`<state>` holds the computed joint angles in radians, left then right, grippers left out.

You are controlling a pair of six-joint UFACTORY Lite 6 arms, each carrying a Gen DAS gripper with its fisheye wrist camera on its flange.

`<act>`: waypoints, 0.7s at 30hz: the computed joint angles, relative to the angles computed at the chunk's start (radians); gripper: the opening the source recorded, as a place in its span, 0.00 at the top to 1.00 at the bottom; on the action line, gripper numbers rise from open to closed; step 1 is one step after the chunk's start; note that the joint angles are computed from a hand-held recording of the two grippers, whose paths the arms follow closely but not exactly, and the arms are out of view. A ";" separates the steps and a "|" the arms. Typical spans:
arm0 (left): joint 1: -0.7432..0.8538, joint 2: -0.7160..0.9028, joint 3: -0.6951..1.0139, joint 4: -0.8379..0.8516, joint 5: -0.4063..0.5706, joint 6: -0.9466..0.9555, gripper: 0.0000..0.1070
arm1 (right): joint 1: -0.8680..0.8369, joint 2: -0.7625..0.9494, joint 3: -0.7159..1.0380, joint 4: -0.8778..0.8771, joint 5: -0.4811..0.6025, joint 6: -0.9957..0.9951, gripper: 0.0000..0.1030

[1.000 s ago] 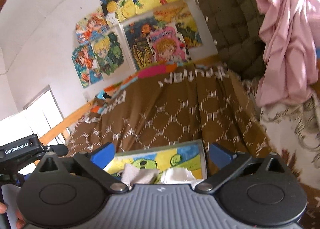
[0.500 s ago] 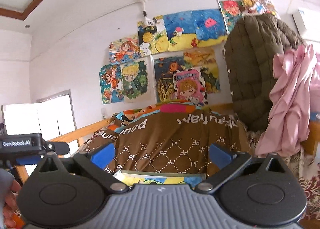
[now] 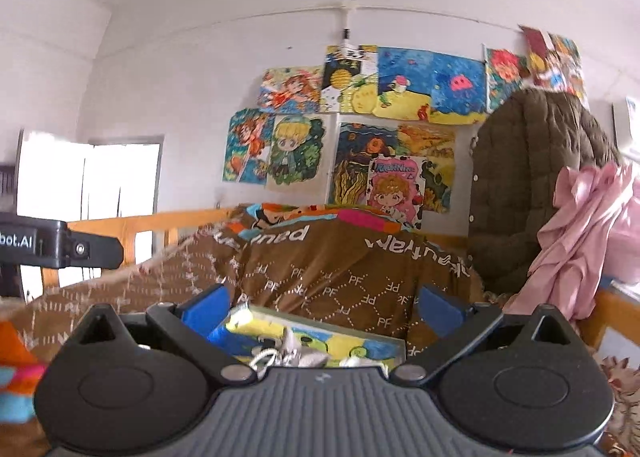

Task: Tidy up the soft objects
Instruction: 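Lift both grippers up away from the tray, then move both grippers back toward the pile of items beside the tray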

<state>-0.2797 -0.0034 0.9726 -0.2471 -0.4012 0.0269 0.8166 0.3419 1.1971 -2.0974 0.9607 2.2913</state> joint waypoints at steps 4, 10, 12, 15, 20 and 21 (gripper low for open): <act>0.016 -0.094 -0.146 0.036 -0.035 -0.030 0.04 | 0.078 0.025 -0.022 0.067 0.057 -0.045 0.00; 0.055 -0.202 -0.304 0.120 -0.038 -0.072 0.04 | 0.143 0.022 -0.061 0.150 0.074 -0.009 0.00; 0.063 -0.231 -0.358 0.127 -0.065 -0.061 0.04 | 0.154 0.004 -0.088 0.166 0.071 0.021 0.00; 0.085 -0.262 -0.418 0.174 -0.095 -0.093 0.04 | 0.169 -0.020 -0.119 0.207 0.062 0.034 0.00; 0.114 -0.287 -0.485 0.233 -0.098 -0.156 0.04 | 0.194 -0.036 -0.157 0.264 0.057 0.036 0.00; 0.118 -0.289 -0.493 0.243 -0.098 -0.163 0.04 | 0.197 -0.039 -0.161 0.274 0.052 0.036 0.00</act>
<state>-0.1616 -0.2923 0.4799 -0.0043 -0.4990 -0.1365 1.0135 0.3026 1.0358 -1.8237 1.0123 2.3274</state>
